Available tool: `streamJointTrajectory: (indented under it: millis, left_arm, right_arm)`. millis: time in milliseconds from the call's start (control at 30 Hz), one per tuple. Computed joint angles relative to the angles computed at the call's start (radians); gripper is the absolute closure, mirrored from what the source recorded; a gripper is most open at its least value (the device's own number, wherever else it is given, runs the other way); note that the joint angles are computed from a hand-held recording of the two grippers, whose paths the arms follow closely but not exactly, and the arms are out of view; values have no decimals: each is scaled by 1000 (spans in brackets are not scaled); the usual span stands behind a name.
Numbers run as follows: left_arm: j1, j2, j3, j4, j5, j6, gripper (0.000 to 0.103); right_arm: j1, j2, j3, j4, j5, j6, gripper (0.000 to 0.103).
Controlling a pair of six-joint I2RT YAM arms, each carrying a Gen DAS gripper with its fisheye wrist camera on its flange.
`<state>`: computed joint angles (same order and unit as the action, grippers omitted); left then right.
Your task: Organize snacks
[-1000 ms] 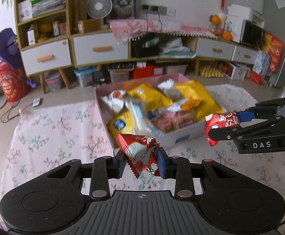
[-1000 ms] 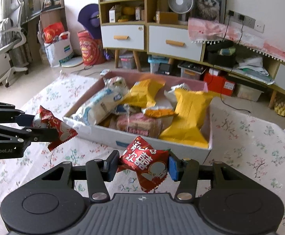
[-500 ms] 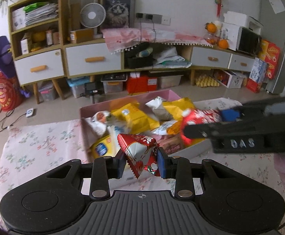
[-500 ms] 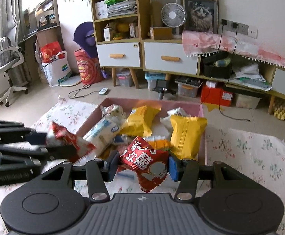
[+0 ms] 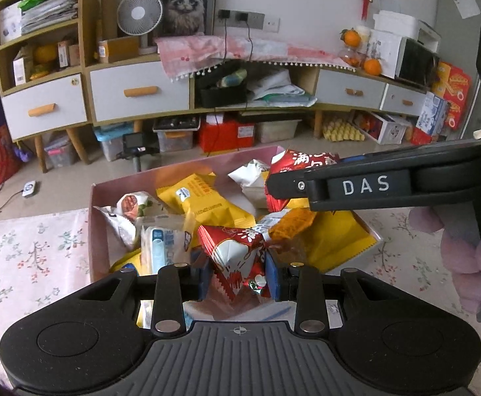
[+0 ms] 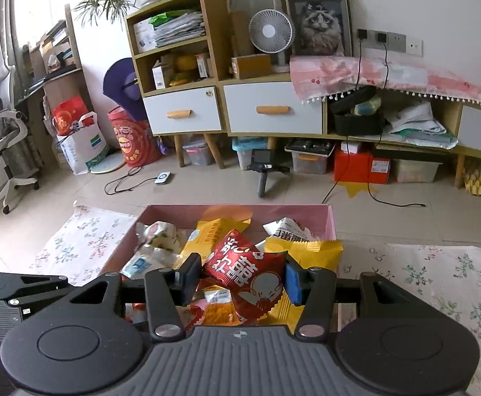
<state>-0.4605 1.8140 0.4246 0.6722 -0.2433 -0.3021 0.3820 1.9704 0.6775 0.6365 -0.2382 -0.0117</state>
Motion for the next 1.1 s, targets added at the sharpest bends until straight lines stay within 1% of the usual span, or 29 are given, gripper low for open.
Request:
streamJointTrajectory:
  millis: [200, 300, 367, 433, 500, 533, 567, 700, 867, 933, 1000, 1100]
  left_arm:
    - [19, 57, 26, 37, 7, 1, 72]
    - [27, 67, 30, 45, 9, -3, 72]
    - [30, 68, 34, 40, 10, -8, 69]
    - [27, 62, 31, 41, 1, -6, 69]
    - [23, 48, 31, 23, -2, -4, 62]
    - [19, 39, 26, 22, -2, -4, 52]
    - [13, 28, 20, 19, -4, -5, 44]
    - [-22, -28, 10, -34, -26, 0, 37]
    - [-59, -120, -11, -123, -59, -8, 28]
    - [-75, -161, -21, -165, -72, -24, 23]
    - [-93, -198, -30, -205, -89, -37, 22]
    - [-128, -257, -43, -274, -122, -56, 16]
  right_arm:
    - [-16, 60, 33, 19, -23, 6, 71]
    - [-20, 65, 31, 40, -30, 23, 71]
    - [-22, 61, 22, 53, -37, 39, 70]
    - [-24, 57, 21, 51, -44, 48, 67]
    - [-26, 48, 13, 48, -46, 45, 62]
    - [-26, 49, 18, 44, -41, 43, 60]
    - [-26, 40, 11, 44, -36, 44, 58]
    - [-31, -5, -16, 29, -28, 46, 50]
    - [-39, -83, -56, -11, -10, 19, 41]
    - [-42, -115, -77, -25, 1, 12, 36]
    - [-45, -150, -101, -36, 15, 9, 30]
    - [-51, -195, -132, -56, 30, 5, 29]
